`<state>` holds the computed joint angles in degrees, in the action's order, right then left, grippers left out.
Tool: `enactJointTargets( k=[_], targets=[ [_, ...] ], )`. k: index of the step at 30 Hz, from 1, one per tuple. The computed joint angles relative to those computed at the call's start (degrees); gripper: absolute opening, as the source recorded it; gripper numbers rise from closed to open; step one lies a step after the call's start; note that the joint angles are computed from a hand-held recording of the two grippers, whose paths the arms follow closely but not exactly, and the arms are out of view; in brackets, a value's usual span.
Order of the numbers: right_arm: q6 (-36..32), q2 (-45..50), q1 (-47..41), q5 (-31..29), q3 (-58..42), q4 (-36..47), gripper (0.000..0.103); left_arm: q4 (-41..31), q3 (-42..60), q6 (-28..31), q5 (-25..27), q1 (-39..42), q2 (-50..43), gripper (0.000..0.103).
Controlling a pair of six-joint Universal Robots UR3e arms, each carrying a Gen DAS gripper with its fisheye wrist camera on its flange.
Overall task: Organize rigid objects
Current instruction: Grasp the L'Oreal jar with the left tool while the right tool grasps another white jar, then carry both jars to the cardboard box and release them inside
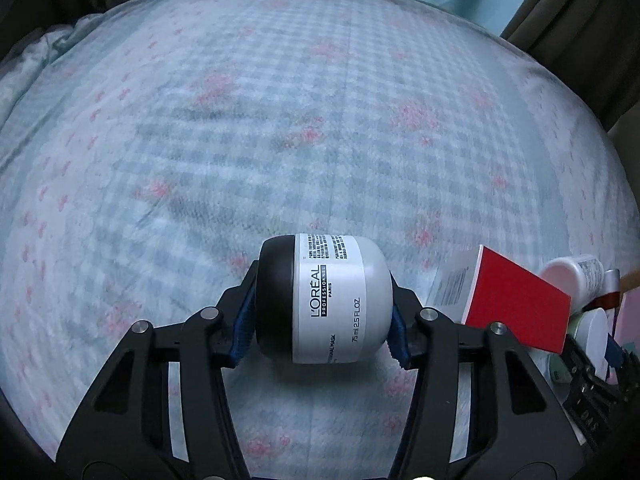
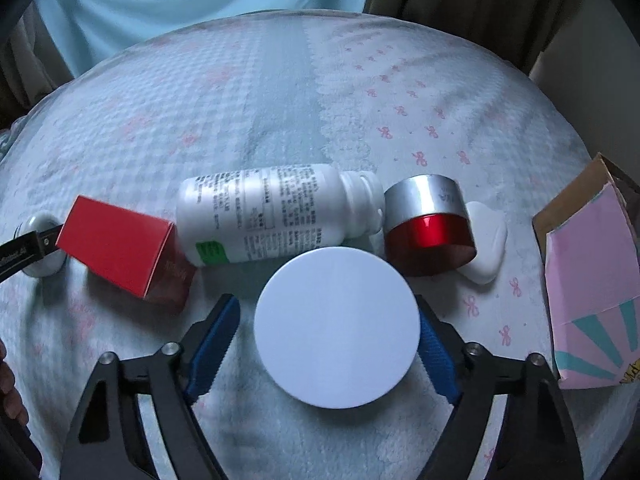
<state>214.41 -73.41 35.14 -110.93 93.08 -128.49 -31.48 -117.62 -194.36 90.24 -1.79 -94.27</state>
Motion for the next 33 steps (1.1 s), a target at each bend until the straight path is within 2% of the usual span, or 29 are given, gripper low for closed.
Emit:
enactJointTargets(
  k=[1,9,14,18,24,27,33],
  targets=[
    [0.4,-0.1,-0.3,-0.1,-0.2,0.7,0.067,0.1,0.0,0.2,-0.1,0.1,-0.1,0.049],
    [1.3,0.2,-0.6,0.1,-1.4,2.3,0.067,0.6,-0.4,1.5,-0.1,0.0,0.2,0.049],
    [2.1,-1.7,-0.9,1.4,-1.2,3.8,0.067,-3.3,-0.6,2.2,-0.6,0.5,4.1,0.049],
    [2.9,-4.4,0.8,0.0,-3.4,8.0,0.067,-7.3,0.2,2.8,0.0,0.3,9.1,0.049],
    [5.4,-8.6,3.7,-1.9,-9.4,16.3,0.067,-19.3,6.0,3.6,-0.3,-0.9,19.0,0.049],
    [7.1,-10.6,5.3,-2.6,-16.3,24.4,0.067,-27.8,12.5,3.4,-0.3,-2.8,22.3,0.049],
    [8.0,-12.0,7.1,-3.5,-34.9,43.1,0.067,-45.5,33.4,1.5,1.7,-10.5,21.2,0.049]
  ],
)
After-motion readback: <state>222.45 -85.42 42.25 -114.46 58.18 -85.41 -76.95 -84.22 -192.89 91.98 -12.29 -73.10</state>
